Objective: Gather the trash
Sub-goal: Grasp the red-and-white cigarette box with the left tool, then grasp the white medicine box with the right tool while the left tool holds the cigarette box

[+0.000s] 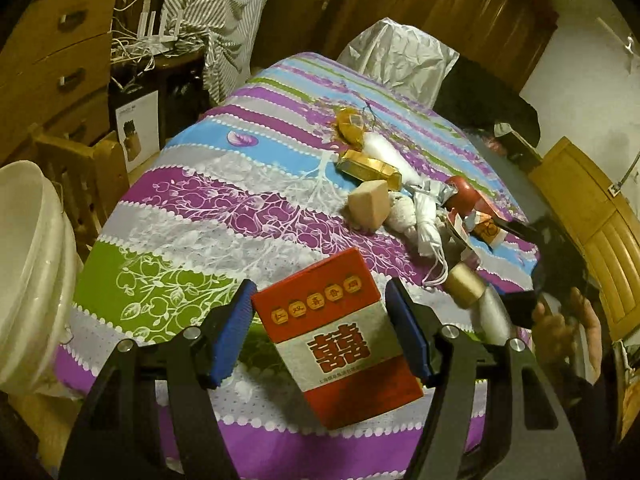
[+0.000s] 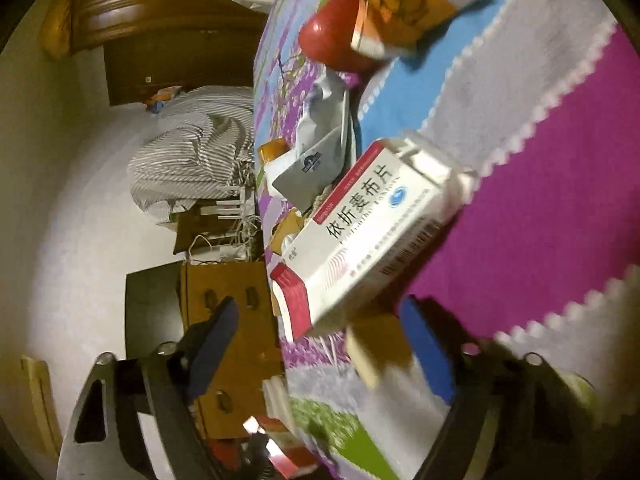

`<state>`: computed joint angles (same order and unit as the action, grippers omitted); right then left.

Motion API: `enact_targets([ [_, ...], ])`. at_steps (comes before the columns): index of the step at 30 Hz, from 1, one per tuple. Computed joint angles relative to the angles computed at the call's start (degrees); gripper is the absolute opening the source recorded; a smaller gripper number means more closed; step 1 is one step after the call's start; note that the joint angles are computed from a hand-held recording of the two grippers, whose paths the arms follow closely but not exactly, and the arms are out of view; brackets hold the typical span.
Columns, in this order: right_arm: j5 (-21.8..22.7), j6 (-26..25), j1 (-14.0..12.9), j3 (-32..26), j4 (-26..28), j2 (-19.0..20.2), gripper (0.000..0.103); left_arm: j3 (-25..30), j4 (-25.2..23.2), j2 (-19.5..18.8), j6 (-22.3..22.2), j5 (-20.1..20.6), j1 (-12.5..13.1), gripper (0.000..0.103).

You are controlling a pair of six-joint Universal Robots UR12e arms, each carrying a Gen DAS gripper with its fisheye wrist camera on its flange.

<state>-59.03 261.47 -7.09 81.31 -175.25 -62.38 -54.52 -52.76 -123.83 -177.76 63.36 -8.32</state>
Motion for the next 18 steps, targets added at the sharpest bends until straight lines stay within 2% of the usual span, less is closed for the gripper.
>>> enact_targets([
  [1,-0.2,-0.1,0.1,-0.7,-0.2,0.6,0.071,-0.1,0.3,0.0,0.3,0.4,-0.1,0.064],
  [2,0.0,-1.4,0.1,-1.5,0.1,1.2,0.048,-0.1,0.5,0.0,0.6,0.7,-0.3,0.064],
  [3,0.2,-5.1,0.2,-2.8,2.4,1.5,0.022,-0.1,0.8,0.0,0.9,1.1,-0.4,0.064],
  [5,-3.5,-15.7,1.1,-4.8,8.7,0.6,0.006,-0.5,1.1,0.2,1.3,1.4,-0.5,0.064],
  [10,-11.9,-34.1,3.2,-7.5,16.4,-2.3,0.003,-0.1,0.5,-0.1,1.1,2.2,-0.6,0.064],
  [11,-12.5,-36.3,3.4,-7.4,17.4,-3.2,0.003,-0.2,0.3,-0.1,0.8,2.2,-0.5,0.064],
  [13,-16.5,-46.3,4.5,-9.3,23.9,-4.5,0.003,-0.5,0.5,0.2,0.7,2.6,-0.5,0.064],
  [14,-20.2,-52.3,5.3,-11.4,29.0,-4.5,0.005,-0.6,0.5,0.2,0.9,2.9,-0.5,0.064],
  [16,-21.5,-62.1,5.2,-14.7,37.1,-3.9,0.042,-0.7,0.2,0.4,1.4,3.1,-0.4,0.064],
  [17,-21.1,-67.3,4.6,-15.3,39.8,-3.8,0.08,-0.8,0.0,0.5,1.5,3.1,-0.3,0.064],
  [18,-23.1,-73.3,4.7,-16.8,41.7,-2.8,0.088,-0.8,-0.3,0.6,1.6,2.9,-0.2,0.064],
])
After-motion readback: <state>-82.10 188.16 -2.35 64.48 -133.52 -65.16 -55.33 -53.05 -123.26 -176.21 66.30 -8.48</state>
